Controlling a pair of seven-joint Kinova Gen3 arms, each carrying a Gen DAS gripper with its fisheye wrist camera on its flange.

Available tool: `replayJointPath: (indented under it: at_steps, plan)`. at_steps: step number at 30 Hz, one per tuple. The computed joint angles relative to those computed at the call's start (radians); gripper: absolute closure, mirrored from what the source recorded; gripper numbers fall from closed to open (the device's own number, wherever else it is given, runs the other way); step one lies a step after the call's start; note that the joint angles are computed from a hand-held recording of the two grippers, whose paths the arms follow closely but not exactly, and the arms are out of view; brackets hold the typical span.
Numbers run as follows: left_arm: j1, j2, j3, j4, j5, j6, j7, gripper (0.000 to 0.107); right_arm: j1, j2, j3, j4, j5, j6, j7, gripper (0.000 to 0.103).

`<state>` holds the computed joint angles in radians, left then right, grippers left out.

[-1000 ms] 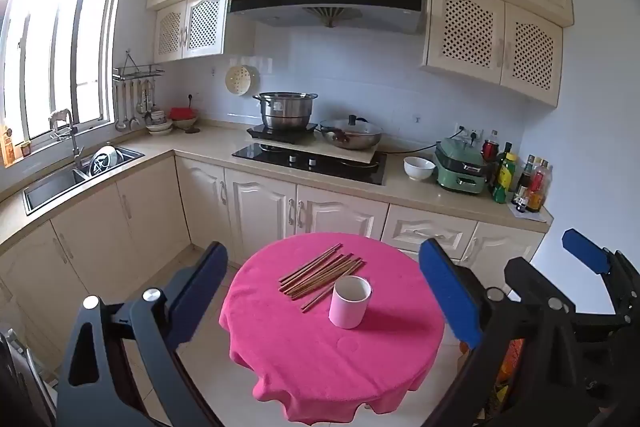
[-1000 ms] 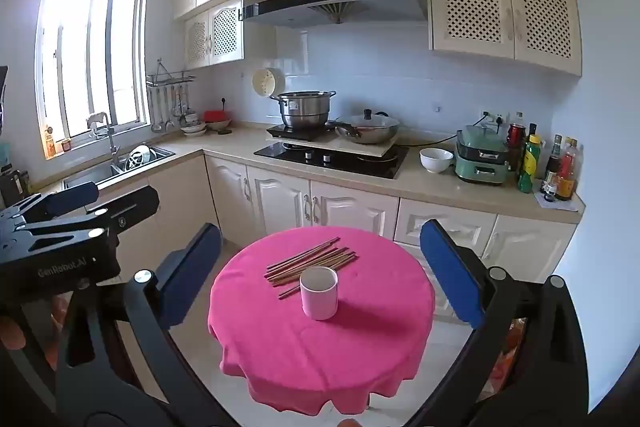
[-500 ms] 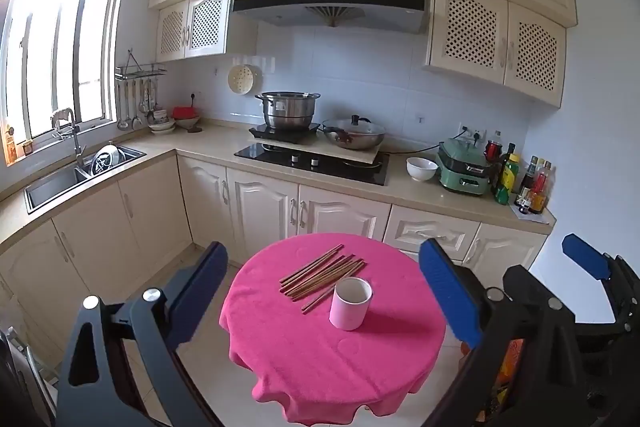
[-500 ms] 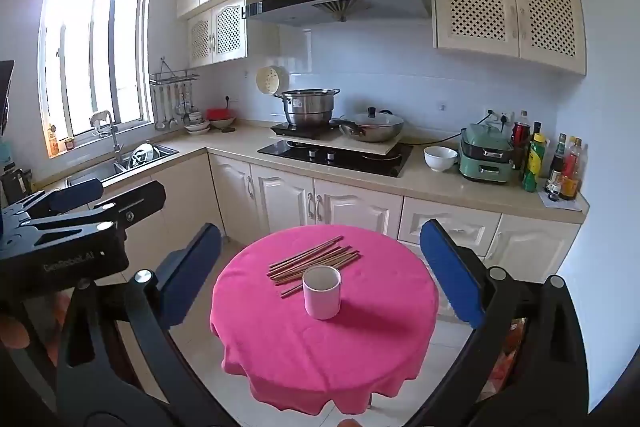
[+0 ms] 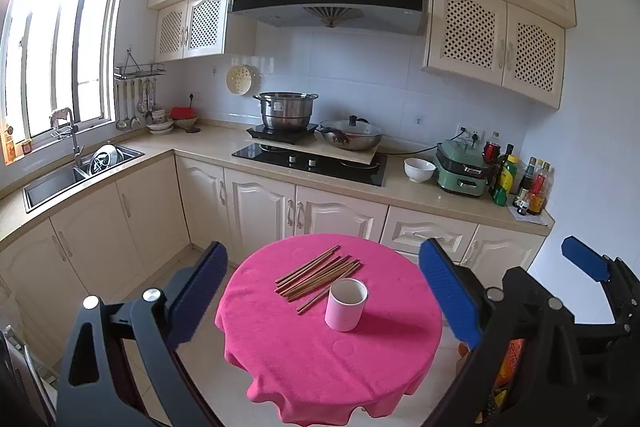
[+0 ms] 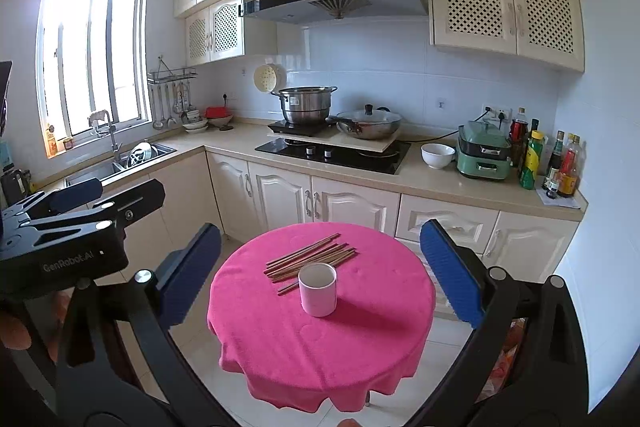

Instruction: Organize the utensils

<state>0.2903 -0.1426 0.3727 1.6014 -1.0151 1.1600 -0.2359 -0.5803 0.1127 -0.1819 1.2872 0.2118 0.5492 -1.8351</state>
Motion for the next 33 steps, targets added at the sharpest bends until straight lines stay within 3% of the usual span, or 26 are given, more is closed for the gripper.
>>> replayJointPath:
  at_steps: [33]
  plan:
    - [0.005, 0.003, -0.005, -0.014, 0.008, 0.011, -0.013, 0.013, 0.017, 0.005, -0.001, -0.036, -0.055, 0.041, 0.036, 0.006]
